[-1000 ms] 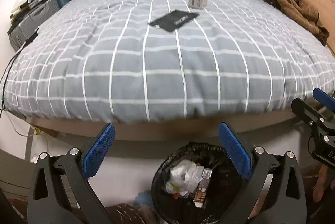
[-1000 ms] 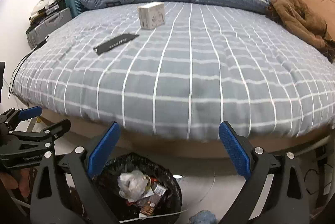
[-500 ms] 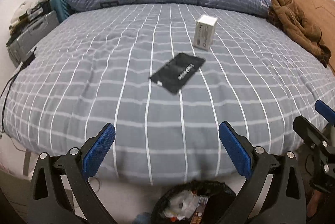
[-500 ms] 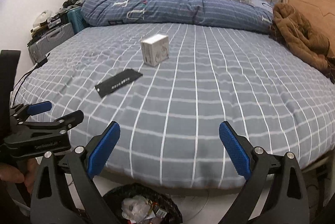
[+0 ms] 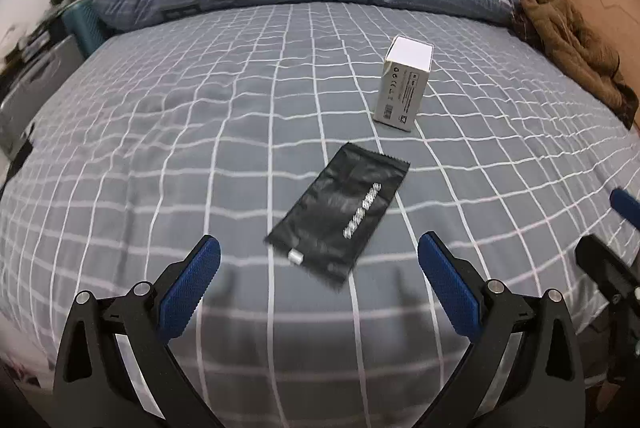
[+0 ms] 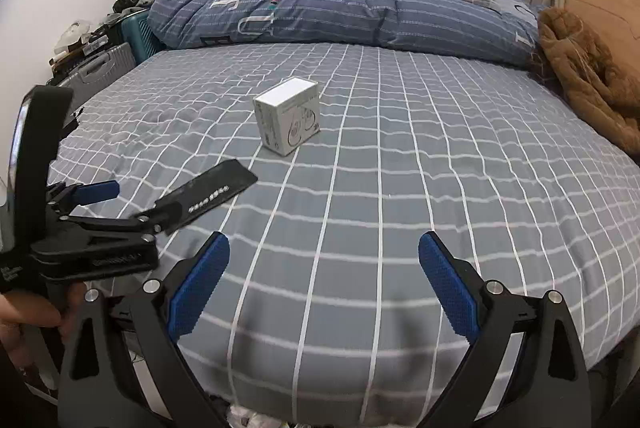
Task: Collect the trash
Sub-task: 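Move both tools back toward the black packet and white box, then grasp the black packet with the left tool while the right tool grasps the white box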
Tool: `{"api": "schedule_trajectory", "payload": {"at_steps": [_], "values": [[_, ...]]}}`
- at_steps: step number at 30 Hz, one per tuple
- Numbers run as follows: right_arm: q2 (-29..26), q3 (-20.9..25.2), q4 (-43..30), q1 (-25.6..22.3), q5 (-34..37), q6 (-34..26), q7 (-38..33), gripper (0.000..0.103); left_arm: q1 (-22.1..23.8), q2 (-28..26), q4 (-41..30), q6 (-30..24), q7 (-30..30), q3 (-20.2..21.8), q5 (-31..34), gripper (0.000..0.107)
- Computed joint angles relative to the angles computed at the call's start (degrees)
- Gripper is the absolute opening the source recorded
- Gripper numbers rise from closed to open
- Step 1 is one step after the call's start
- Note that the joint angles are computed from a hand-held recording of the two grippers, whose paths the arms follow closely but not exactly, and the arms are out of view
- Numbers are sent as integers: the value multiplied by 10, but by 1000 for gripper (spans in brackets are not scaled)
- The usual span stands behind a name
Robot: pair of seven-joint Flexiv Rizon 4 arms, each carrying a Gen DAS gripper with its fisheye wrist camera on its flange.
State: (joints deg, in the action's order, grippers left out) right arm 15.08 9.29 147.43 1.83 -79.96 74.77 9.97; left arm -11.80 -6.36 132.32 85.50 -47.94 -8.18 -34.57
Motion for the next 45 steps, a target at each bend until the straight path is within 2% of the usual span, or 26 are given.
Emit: {"api": "schedule_trajectory", "payload": {"at_steps": [6,13,16,22,28,32,38,45], "values": [[-40,-29,-38,-15,-54,26,13,92,2,-50,-58,-32,-44,16,95,93],[-81,-48,-76,-25,-90,47,23,92,9,-91,-108,-72,-66,16,163,79],[-95,-52,-87,-28,-99,51,25,92,17,-99,-121,-92,-56,5,162,70],[-112,-57,-100,-32,-106,56,27,92,30,-105,-127,-109,-35,-9,141,63],[-121,-57,-107,-32,-107,58,27,92,26,-106,-125,-107,-23,-8,145,41],[-133,-57,-117,-30,-110,59,32,92,31,-104,-125,-107,-15,-14,125,39],[-161,-60,-146,-27,-130,66,55,92,37,-99,-132,-78,-45,-7,97,39],[-220,-60,-199,-11,-137,53,72,92,42,-118,-172,-63,-105,14,120,39]]}}
